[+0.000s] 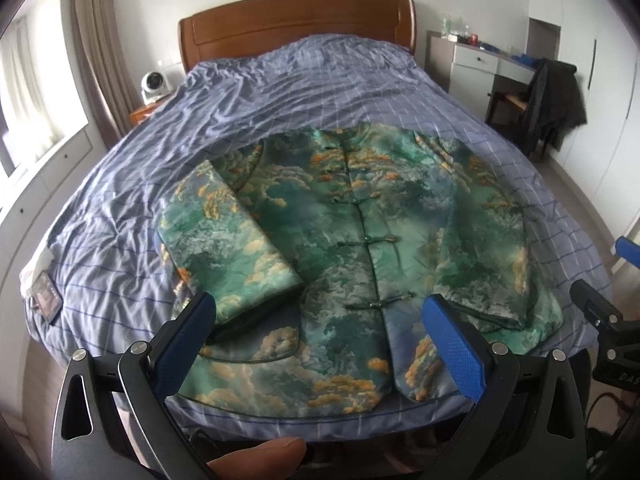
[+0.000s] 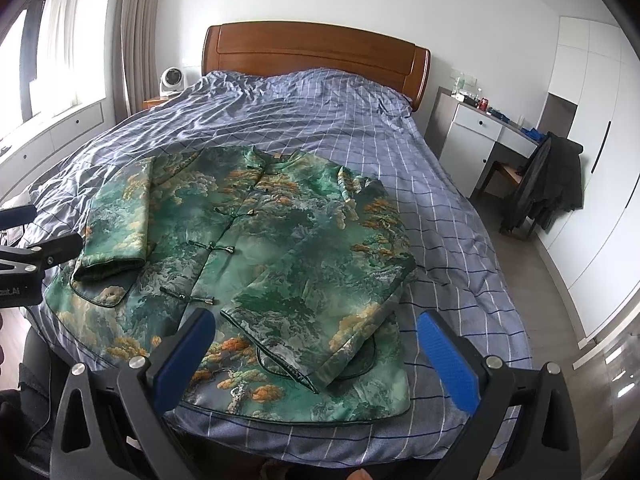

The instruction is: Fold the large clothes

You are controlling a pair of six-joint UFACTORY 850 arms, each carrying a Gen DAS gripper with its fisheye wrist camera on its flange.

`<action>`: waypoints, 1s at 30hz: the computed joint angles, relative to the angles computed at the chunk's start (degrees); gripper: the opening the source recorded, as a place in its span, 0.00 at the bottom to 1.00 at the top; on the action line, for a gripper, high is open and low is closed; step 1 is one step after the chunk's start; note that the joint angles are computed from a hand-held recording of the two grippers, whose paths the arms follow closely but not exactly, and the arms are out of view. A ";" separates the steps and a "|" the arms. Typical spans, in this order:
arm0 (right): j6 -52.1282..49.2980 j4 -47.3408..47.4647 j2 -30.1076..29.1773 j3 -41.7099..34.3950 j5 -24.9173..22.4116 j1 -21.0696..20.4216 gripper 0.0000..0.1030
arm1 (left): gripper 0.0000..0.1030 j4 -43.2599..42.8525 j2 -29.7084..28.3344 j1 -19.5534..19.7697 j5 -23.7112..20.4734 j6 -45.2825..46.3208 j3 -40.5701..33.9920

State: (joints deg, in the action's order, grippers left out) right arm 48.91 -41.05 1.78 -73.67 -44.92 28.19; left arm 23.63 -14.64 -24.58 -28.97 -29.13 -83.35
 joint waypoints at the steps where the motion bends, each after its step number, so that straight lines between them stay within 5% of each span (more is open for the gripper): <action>1: 0.42 -0.44 0.30 0.30 0.07 0.06 1.00 | 1.00 0.23 -0.06 -0.20 -0.17 -0.09 -0.09; 30: -0.92 1.23 0.50 0.31 0.29 0.02 1.00 | 1.00 0.24 0.41 -0.64 0.65 0.78 0.43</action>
State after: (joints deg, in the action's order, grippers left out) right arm 47.98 -39.82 2.28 -73.37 -44.63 28.21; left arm 23.87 -14.23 -25.22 -28.32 -28.35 -82.92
